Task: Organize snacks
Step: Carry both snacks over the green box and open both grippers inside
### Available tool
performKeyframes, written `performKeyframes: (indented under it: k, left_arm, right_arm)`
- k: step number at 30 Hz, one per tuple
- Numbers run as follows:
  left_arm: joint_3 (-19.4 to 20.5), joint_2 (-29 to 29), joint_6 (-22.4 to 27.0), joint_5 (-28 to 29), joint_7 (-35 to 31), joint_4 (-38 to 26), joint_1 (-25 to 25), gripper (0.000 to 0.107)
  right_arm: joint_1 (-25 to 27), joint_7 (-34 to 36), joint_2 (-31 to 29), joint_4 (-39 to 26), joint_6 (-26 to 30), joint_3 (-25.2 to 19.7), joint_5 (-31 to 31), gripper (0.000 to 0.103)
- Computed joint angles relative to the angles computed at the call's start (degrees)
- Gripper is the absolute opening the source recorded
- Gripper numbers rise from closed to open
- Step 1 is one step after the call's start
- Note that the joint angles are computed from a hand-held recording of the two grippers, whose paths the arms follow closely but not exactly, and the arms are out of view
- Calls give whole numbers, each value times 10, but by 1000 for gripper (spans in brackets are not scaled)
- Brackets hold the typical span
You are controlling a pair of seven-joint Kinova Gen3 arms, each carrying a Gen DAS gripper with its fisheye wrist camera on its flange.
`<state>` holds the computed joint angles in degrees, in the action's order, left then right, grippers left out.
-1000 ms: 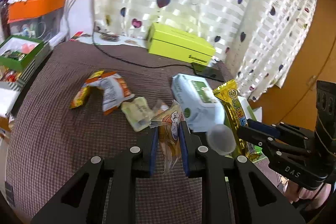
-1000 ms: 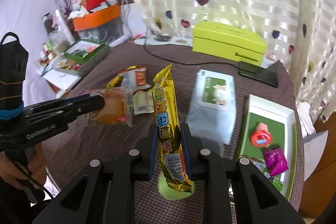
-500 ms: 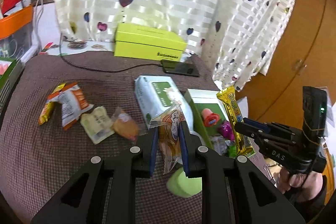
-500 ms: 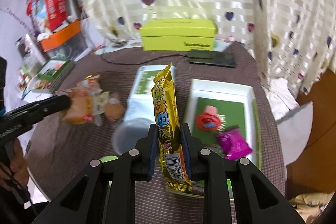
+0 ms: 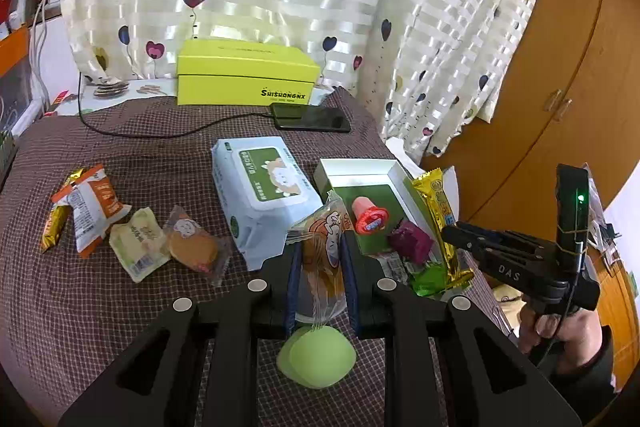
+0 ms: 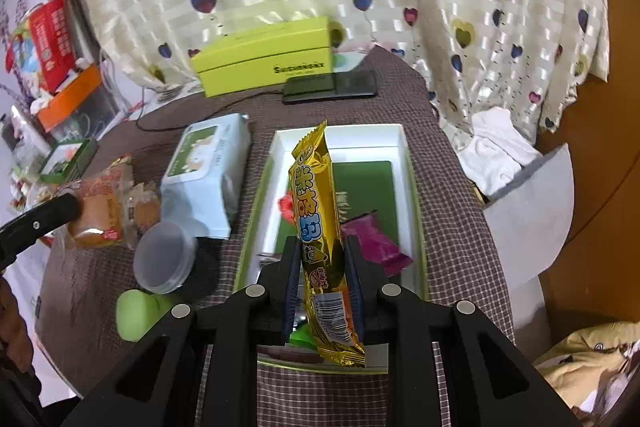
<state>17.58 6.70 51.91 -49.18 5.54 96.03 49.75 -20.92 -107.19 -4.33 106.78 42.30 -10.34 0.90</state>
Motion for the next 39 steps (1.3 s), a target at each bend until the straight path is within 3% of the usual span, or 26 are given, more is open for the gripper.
performKeyframes:
  k: [26,39]
  left_arm:
    - [-37,44,-60,54,-89,-39,-4,20]
    - [-69,121,-102,162,-222,-114,-9,21]
  right_arm:
    - [39,32,43,19,-25,34,-47,23]
    - [63,62,-7,38,-23,46,-70,23]
